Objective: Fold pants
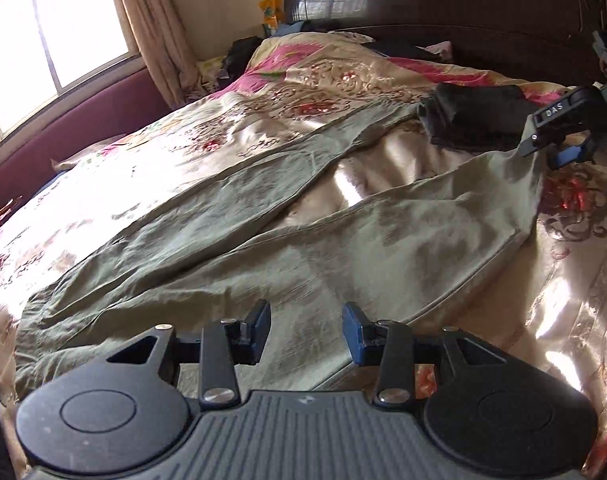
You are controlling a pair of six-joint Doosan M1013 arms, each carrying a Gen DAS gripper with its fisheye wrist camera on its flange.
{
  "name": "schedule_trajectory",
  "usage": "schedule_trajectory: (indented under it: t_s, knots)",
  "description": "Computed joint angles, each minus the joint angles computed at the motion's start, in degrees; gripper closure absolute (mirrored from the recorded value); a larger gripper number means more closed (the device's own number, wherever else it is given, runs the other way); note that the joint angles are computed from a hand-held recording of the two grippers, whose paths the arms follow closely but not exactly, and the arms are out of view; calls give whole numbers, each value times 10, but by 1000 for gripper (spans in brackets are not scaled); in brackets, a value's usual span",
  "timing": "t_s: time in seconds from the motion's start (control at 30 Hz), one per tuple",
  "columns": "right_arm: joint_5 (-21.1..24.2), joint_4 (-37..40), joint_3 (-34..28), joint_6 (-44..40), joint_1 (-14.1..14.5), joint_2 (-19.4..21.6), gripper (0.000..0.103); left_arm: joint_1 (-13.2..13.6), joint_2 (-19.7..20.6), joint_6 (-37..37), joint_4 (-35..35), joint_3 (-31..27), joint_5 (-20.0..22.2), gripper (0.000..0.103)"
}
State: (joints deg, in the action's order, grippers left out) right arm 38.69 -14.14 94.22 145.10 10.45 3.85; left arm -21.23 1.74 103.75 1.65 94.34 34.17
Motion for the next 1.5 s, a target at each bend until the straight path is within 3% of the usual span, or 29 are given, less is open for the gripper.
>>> schedule_trajectory:
  t_s: [0.1, 0.17, 0.2, 0.27, 0.4, 0.47, 0.53, 0.57, 0.63, 0.87, 0.9, 0.93, 0.97, 1.0, 1.17, 1.3, 1.4, 1.47, 1.5]
  knots:
    - [-10, 11, -7, 20, -14, 14, 44, -12, 5, 18, -9, -10, 9, 49]
    - [-24, 23, -7, 16, -23, 16, 74, -17, 7, 23, -8, -14, 16, 49]
    - [-32, 50, -5, 0, -30, 13, 99, -18, 7, 25, -8, -16, 19, 49]
    - [-83, 99, 12, -29, -40, -6, 98, -21, 6, 30, -7, -15, 22, 49]
    - [-183, 67, 52, -31, -39, -47, 98, -23, 5, 42, -18, -16, 19, 49]
    - [-149, 56, 53, -33, -41, -50, 92, -23, 5, 44, -25, -16, 17, 49]
    - [-61, 56, 38, -30, -43, -38, 38, -22, 7, 47, -34, -14, 17, 48]
    - [-45, 55, 40, -19, -43, -36, 37, -23, 7, 48, -35, -12, 18, 49]
    - [-61, 60, 54, -21, -44, -42, 41, -25, 5, 48, -31, -8, 20, 49]
    - [-81, 54, 53, 10, -46, -34, 42, -22, -2, 41, -27, 2, 35, 48]
    - [-84, 49, 54, 26, -46, -33, 55, -22, -2, 38, -27, 3, 35, 48]
    - [-83, 55, 54, 28, -48, -33, 83, -21, -1, 36, -28, 3, 34, 48]
    - [-78, 69, 52, 24, -50, -32, 94, -21, -1, 35, -28, 3, 33, 48]
    - [-78, 79, 52, 23, -52, -33, 98, -21, -1, 36, -29, 3, 32, 48]
    - [-133, 88, 44, -9, -51, -43, 99, -23, 0, 46, -29, 1, 27, 48]
    - [-200, 23, 52, -1, -44, -65, 99, -24, 0, 46, -30, 0, 19, 48]
    - [-141, 80, 51, -66, -47, -66, 96, -22, 2, 55, -45, 1, 22, 48]
    - [-51, 40, 37, -34, -39, -53, 94, -23, 4, 57, -45, 2, 26, 48]
    - [-5, 56, 30, -50, -41, -44, 93, -23, 4, 61, -49, 3, 29, 48]
